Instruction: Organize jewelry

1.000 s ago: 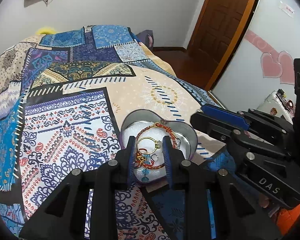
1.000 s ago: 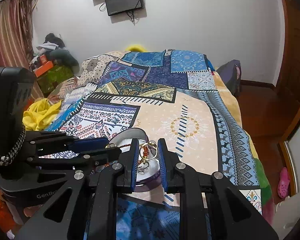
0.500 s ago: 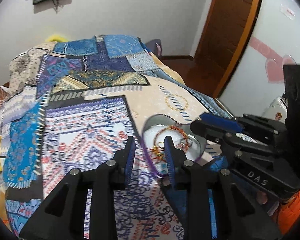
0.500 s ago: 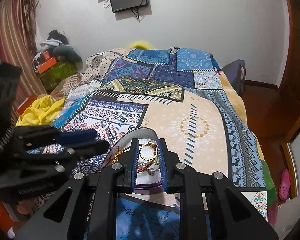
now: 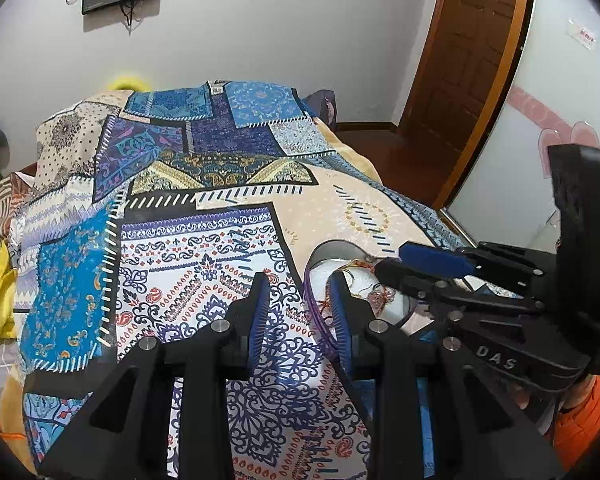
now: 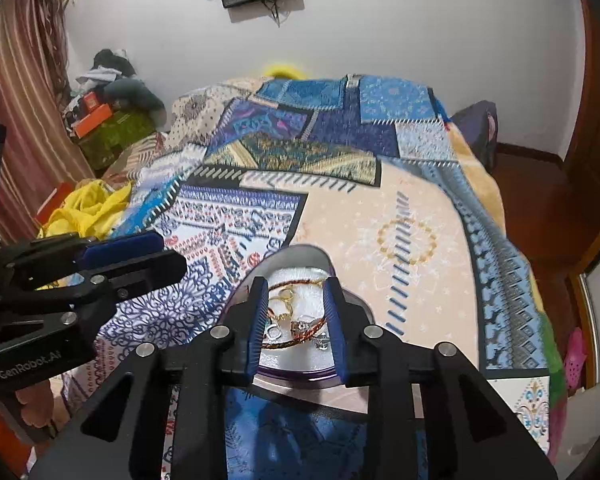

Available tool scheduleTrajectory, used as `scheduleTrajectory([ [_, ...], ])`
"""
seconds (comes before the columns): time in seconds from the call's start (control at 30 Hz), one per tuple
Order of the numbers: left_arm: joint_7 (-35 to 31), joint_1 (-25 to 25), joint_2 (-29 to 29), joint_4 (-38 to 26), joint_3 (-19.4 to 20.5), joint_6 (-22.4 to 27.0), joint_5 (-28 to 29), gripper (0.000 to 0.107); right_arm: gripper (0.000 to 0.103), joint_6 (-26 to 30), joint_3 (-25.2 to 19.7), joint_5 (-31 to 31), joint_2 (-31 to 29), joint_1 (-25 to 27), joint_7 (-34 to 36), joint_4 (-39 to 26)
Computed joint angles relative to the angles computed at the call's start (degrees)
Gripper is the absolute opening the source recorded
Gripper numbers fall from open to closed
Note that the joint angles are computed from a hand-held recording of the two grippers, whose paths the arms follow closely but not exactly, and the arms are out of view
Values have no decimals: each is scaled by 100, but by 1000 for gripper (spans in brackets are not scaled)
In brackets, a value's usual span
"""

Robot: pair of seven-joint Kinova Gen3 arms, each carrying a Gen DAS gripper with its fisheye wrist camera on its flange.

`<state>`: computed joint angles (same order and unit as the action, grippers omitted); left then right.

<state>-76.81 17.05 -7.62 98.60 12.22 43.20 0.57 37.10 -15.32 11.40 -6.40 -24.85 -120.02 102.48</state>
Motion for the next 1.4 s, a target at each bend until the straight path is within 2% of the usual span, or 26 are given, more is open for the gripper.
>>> scheduleTrajectory([
  [0.17, 247, -24, -242, -129, 148, 80, -224, 30, 26, -13, -227, 374, -471, 149, -421, 56],
  [0.37, 689, -169, -829, -338, 558, 183, -696, 31, 26, -92, -825, 764, -1324, 707, -845, 73],
  [0.47, 953, -398, -1228, -421, 906, 165, -988, 44, 26, -181, -1152, 827, -1903, 1078, -909, 72],
  [0.63, 1042, -774, -1997, -466, 1249, 38, -1010, 60, 28, -369, -1499, 664, -2722, 1632, -865, 88],
  [0.67, 1022, -873, -2115, -478, 1315, 26, -991, 64, 30, -396, -1558, 619, -2850, 1746, -856, 94],
  [0.73, 1013, -1108, -2429, -475, 1456, -29, -954, 74, 44, -439, -1731, 534, -3152, 2084, -905, 107],
  [0.8, 984, -1221, -2716, -449, 1465, -75, -818, 91, 54, -467, -1855, 413, -3482, 2393, -963, 141],
  [0.87, 968, -1361, -2968, -406, 1472, -105, -681, 98, 64, -394, -1947, 271, -3701, 2634, -958, 127],
  [0.93, 936, -1513, -3179, -383, 1488, -66, -554, 100, 79, -328, -2035, 125, -3864, 2883, -947, 115],
  [1.0, 875, -1610, -3326, -359, 1467, 5, -406, 101, 87, -272, -2126, -19, -4037, 3145, -940, 114],
  [1.07, 822, -1726, -3418, -345, 1465, 65, -265, 101, 90, -190, -2203, -151, -4153, 3353, -874, 83],
  [1.13, 785, -1813, -3527, -301, 1444, 120, -145, 102, 100, -68, -2268, -277, -4260, 3538, -787, 36],
  [1.23, 707, -1889, -3609, -275, 1438, 173, 5, 102, 102, 57, -2316, -433, -4391, 3755, -604, -26],
  [1.4, 567, -1935, -3747, -268, 1403, 271, 169, 102, 102, 201, -2156, -797, -4446, 3721, -219, -25],
])
